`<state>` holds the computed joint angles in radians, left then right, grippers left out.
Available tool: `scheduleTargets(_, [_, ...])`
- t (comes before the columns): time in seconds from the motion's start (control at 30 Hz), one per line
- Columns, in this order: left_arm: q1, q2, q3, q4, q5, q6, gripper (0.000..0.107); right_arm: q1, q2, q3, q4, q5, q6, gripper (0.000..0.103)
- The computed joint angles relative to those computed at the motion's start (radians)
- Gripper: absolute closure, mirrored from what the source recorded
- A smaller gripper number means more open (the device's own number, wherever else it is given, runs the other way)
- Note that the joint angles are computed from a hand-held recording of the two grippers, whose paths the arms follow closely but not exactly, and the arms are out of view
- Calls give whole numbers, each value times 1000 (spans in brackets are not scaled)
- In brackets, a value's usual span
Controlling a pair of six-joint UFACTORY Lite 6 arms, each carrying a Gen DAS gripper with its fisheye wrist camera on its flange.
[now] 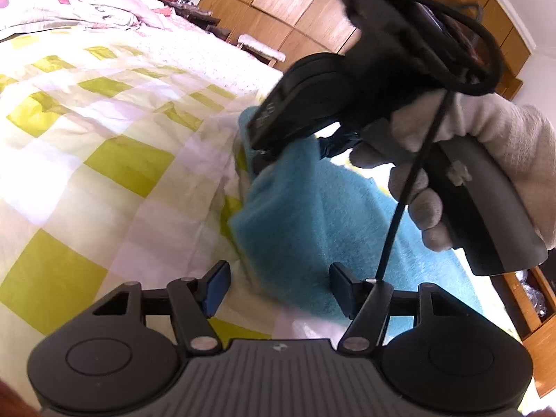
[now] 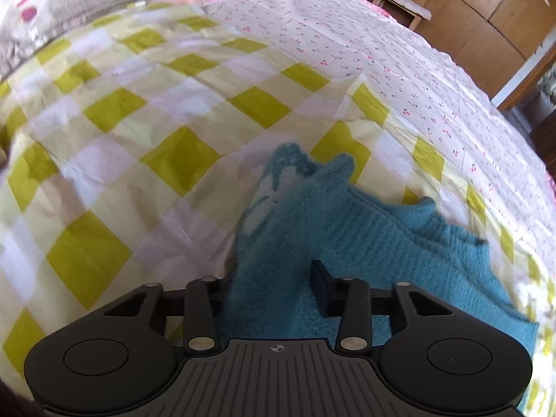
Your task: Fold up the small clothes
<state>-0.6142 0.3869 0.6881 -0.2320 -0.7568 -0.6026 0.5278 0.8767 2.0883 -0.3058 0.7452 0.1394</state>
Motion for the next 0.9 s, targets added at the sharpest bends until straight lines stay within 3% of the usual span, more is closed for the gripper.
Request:
scheduleTargets(0.23, [-108, 10, -5, -242, -102, 210, 17, -110, -176, -194, 248, -114, -165, 74])
scheduleTargets(0.33, [-120, 39, 79, -304, -44, 272, 17, -166, -221, -245, 398, -139, -286, 75])
scheduleTargets(0.4, [-155, 53, 137, -414, -24, 383, 21, -210, -244, -267, 510, -140, -371, 75])
scheduleTargets(0.47, [-167, 79, 215, -494, 18, 507, 45, -254, -271, -291, 615, -133, -463, 75])
scheduleTargets(0.57, [-174, 87, 324, -570, 116, 621, 61, -341, -317, -336, 794, -111, -623, 75])
scheduleTargets(0.67, [-217, 84, 419, -693, 145, 808, 68, -468, -341, -339, 969, -31, -765, 75])
scheduleTargets(0.9, [-323, 228, 787, -899, 217, 1215, 68, -779, -345, -281, 1180, 173, -949, 75])
